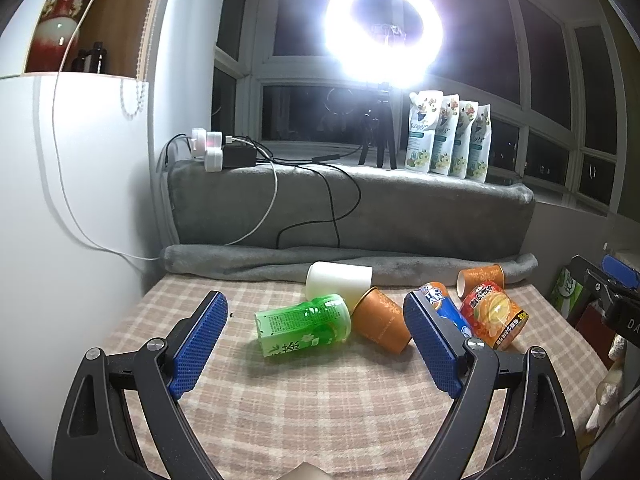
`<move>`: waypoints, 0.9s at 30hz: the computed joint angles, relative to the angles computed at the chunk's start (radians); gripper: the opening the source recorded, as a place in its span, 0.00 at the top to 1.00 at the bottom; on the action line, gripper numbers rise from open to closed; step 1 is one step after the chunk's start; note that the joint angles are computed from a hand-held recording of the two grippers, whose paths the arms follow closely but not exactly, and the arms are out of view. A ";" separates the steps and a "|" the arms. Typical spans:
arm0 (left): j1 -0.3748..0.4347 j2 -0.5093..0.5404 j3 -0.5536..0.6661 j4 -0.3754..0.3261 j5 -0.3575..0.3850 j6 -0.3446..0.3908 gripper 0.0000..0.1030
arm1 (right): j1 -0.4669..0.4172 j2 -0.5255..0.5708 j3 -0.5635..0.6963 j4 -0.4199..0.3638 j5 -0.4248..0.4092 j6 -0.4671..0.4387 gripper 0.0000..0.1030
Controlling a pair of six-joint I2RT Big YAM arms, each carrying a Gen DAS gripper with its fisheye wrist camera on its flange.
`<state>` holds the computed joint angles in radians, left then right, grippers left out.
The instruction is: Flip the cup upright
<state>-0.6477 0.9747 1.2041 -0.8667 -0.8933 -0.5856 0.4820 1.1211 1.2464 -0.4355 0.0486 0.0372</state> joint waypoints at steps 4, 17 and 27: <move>-0.004 -0.002 0.001 -0.004 -0.002 0.000 0.13 | 0.002 0.001 0.002 -0.003 0.001 0.006 0.00; -0.009 0.012 0.005 -0.003 -0.004 -0.005 0.13 | 0.013 0.002 -0.002 -0.003 0.009 0.000 0.00; -0.008 0.013 0.002 0.000 -0.006 -0.005 0.13 | 0.016 0.005 -0.001 -0.003 0.008 0.007 0.00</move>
<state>-0.6562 0.9880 1.2063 -0.8663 -0.8992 -0.5903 0.4978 1.1263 1.2458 -0.4381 0.0562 0.0441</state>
